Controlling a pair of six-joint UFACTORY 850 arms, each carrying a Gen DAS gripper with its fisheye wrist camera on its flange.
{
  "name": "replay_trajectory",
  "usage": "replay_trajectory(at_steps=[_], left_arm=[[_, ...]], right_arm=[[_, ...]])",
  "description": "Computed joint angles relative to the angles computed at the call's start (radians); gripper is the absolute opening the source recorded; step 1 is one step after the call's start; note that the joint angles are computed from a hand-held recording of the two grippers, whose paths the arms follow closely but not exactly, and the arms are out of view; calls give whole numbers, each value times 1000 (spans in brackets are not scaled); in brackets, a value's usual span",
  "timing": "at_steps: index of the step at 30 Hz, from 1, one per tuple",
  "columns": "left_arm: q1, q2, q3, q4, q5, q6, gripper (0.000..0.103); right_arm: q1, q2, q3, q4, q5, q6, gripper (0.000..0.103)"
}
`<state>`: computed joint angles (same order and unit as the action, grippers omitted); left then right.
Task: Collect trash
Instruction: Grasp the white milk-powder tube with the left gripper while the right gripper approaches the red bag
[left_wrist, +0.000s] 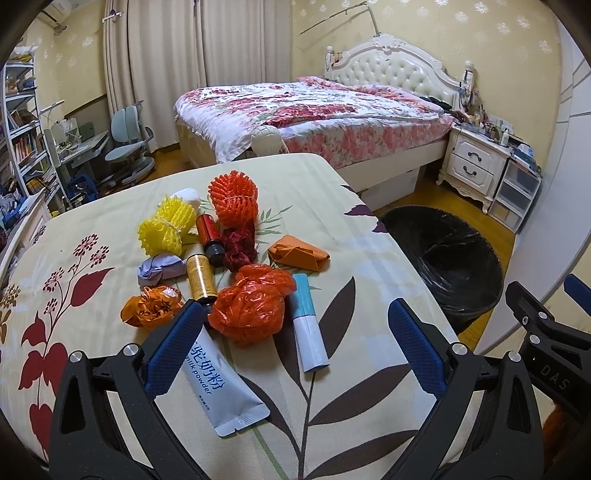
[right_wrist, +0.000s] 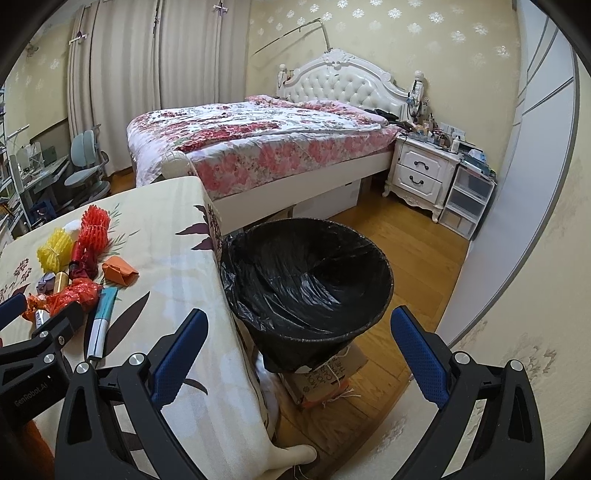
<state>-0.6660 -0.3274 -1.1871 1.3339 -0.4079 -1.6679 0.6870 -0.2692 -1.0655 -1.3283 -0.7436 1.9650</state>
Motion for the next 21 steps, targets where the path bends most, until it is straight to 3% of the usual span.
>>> replay_trajectory(at_steps=[6, 9, 16, 17, 18, 21], left_arm=[[38, 38, 51, -15, 7, 4, 96], [63, 61, 84, -51, 0, 28, 87], [102, 94, 135, -73, 1, 31, 87], [103, 94, 137, -75, 2, 31, 87], [104, 94, 138, -80, 3, 35, 87], [103, 81, 128, -109, 6, 64, 87]], right_arm=[[4, -17, -17, 8, 26, -10, 96], [9, -25, -28, 6, 38, -10, 96], [28, -59, -65, 7, 59, -54, 93], [30, -61, -67, 7, 58, -61, 85], [33, -66, -72, 12, 53, -72, 68], [26, -68, -76, 36, 88, -95, 63]])
